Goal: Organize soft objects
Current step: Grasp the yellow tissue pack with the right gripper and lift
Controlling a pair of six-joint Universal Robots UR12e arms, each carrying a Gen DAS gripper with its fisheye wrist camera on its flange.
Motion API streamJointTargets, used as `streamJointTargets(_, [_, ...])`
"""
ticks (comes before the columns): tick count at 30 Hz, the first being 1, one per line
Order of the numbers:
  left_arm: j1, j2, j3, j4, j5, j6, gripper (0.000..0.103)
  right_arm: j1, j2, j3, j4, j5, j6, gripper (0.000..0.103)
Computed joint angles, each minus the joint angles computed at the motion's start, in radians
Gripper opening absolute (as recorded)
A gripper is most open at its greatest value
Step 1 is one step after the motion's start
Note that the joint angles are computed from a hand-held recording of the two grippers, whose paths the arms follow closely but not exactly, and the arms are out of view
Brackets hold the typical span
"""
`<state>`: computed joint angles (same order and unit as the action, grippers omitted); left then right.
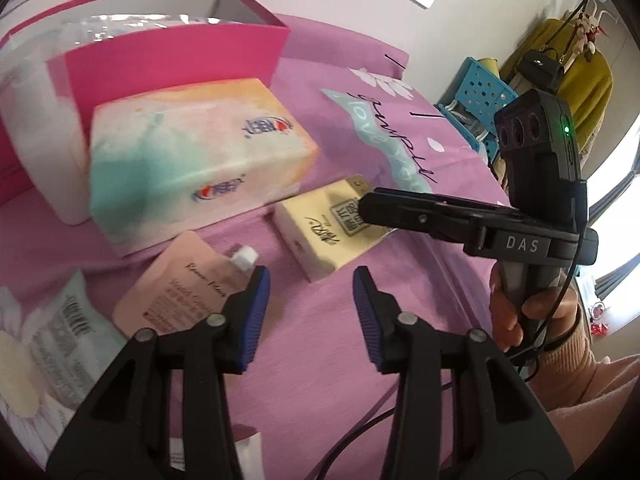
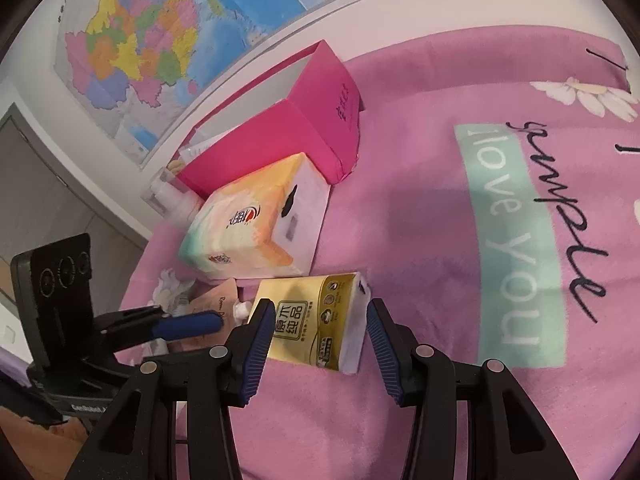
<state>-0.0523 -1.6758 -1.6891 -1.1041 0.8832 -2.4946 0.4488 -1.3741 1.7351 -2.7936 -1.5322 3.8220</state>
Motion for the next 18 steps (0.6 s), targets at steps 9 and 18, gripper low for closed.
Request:
streamJointTargets(9, [-0.032,-0.029,0.031,-0.045,0.032,-0.014,0.029,0.001,0.003,0.004,-0.007,0.014,0.011,0.042])
streamJointTargets(18, [-0.020,-0.012,0.018,-0.041,0.010,-0.005,0.029,0.012,-0.004,0.005,-0.008,0.002,-0.003,0.036])
